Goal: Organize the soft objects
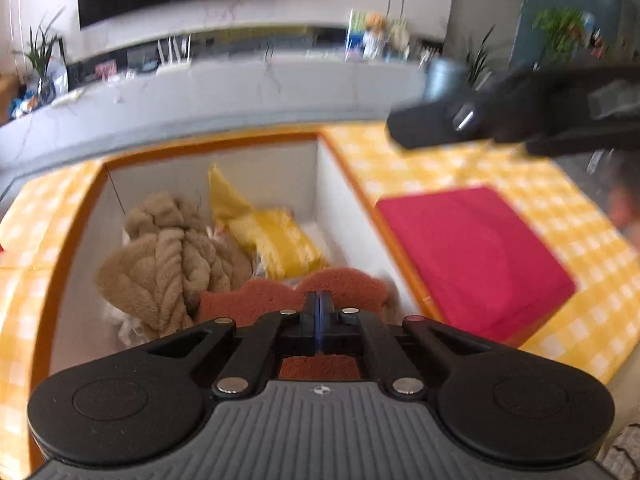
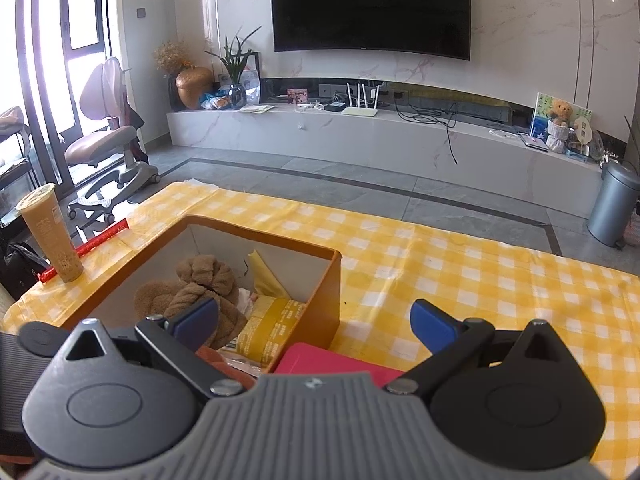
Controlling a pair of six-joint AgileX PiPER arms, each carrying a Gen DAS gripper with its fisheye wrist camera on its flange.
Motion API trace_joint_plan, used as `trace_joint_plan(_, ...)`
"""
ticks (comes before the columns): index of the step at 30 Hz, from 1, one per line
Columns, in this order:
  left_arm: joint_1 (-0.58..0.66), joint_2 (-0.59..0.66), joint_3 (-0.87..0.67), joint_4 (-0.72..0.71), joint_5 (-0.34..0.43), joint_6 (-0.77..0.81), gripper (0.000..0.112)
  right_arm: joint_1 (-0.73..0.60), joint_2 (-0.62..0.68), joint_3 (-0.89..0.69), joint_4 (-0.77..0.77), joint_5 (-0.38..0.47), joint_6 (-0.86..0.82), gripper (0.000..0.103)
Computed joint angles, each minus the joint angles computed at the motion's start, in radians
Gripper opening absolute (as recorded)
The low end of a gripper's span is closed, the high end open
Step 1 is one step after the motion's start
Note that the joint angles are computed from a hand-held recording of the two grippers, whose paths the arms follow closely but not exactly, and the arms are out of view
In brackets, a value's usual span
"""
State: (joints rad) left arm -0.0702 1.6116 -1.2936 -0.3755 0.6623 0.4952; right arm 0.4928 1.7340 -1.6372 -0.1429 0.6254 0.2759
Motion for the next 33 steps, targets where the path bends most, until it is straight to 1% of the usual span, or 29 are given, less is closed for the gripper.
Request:
trace_joint_plan(3,-0.036,0.060,-0.096,0.124,0.096,-0.122,0.001,0.007,-0.004,0.002,0.008,-0.013,-0.023,0.100)
trace_joint_plan(5,-0.060,0.081,-0.125,0.191,0.124,-0.148,0.001,0.006,-0.001,0.000,0.013,-0.014,-0.025,0.099)
trace_joint_plan(8,-0.078,0.128,-0.182,0.239,0.181,-0.191,0.001,0.014,0.021,-0.025,-0.074,0.023,0.056,0.099)
trace_joint_plan(10,-0.072,0.150,-0.214,0.226,0.220,-0.167,0.001,-0.004,0.020,-0.014,-0.048,0.015,0.056,0.099)
trace_joint_plan(12,-0.079,0.144,-0.205,0.242,0.212,-0.162,0.001,-0.022,0.011,-0.002,-0.009,0.004,0.045,0.099)
trace_joint_plan(13,-0.084,0.134,-0.188,0.250,0.196,-0.158,0.001,-0.026,0.007,0.004,-0.010,0.001,0.051,0.099)
trace_joint_plan(14,-0.089,0.121,-0.164,0.262,0.171,-0.156,0.005,-0.022,0.002,0.008,-0.043,-0.002,0.081,0.099)
trace_joint_plan(16,-0.093,0.100,-0.134,0.268,0.138,-0.154,0.009,-0.005,-0.008,0.019,-0.139,-0.010,0.160,0.099)
trace_joint_plan(17,-0.091,0.085,-0.117,0.269,0.122,-0.155,0.020,0.000,-0.014,0.026,-0.173,-0.017,0.184,0.099)
trace_joint_plan(18,-0.095,0.069,-0.098,0.285,0.105,-0.172,0.038,0.002,-0.018,0.031,-0.202,-0.023,0.206,0.099)
trace_joint_plan(20,-0.104,0.028,-0.057,0.319,0.060,-0.196,0.042,0.007,-0.022,0.027,-0.252,-0.013,0.254,0.099)
trace_joint_plan(21,-0.096,0.003,-0.034,0.291,0.042,-0.156,0.047,0.010,-0.024,0.027,-0.277,-0.007,0.283,0.099)
trace_joint_plan(23,-0.072,-0.037,-0.023,0.199,0.037,-0.055,0.055,0.011,-0.032,0.026,-0.307,0.005,0.324,0.099)
trace_joint_plan(26,-0.043,-0.134,0.046,0.073,-0.029,0.045,0.059,0.011,-0.058,0.049,-0.353,0.002,0.419,0.099)
trace_joint_plan(27,-0.041,-0.168,0.072,0.049,-0.062,0.062,0.065,0.014,-0.075,0.071,-0.386,-0.006,0.477,0.099)
trace_joint_plan(28,-0.044,-0.204,0.099,0.033,-0.102,0.066,0.068,0.020,-0.094,0.095,-0.423,-0.010,0.535,0.100)
trace_joint_plan(29,-0.043,-0.241,0.130,0.006,-0.150,0.077,0.076,0.028,-0.111,0.115,-0.455,-0.007,0.588,0.100)
trace_joint_plan(30,-0.040,-0.279,0.162,-0.030,-0.196,0.094,0.088,0.037,-0.125,0.127,-0.474,0.008,0.627,0.100)
trace_joint_plan(31,-0.041,-0.312,0.187,-0.075,-0.238,0.123,0.094,0.046,-0.138,0.131,-0.473,0.038,0.656,0.100)
trace_joint_plan(32,-0.041,-0.348,0.213,-0.107,-0.273,0.140,0.097,0.054,-0.150,0.137,-0.469,0.063,0.683,0.100)
trace_joint_plan(33,-0.046,-0.378,0.231,-0.100,-0.308,0.117,0.097,0.065,-0.165,0.149,-0.476,0.083,0.721,0.100)
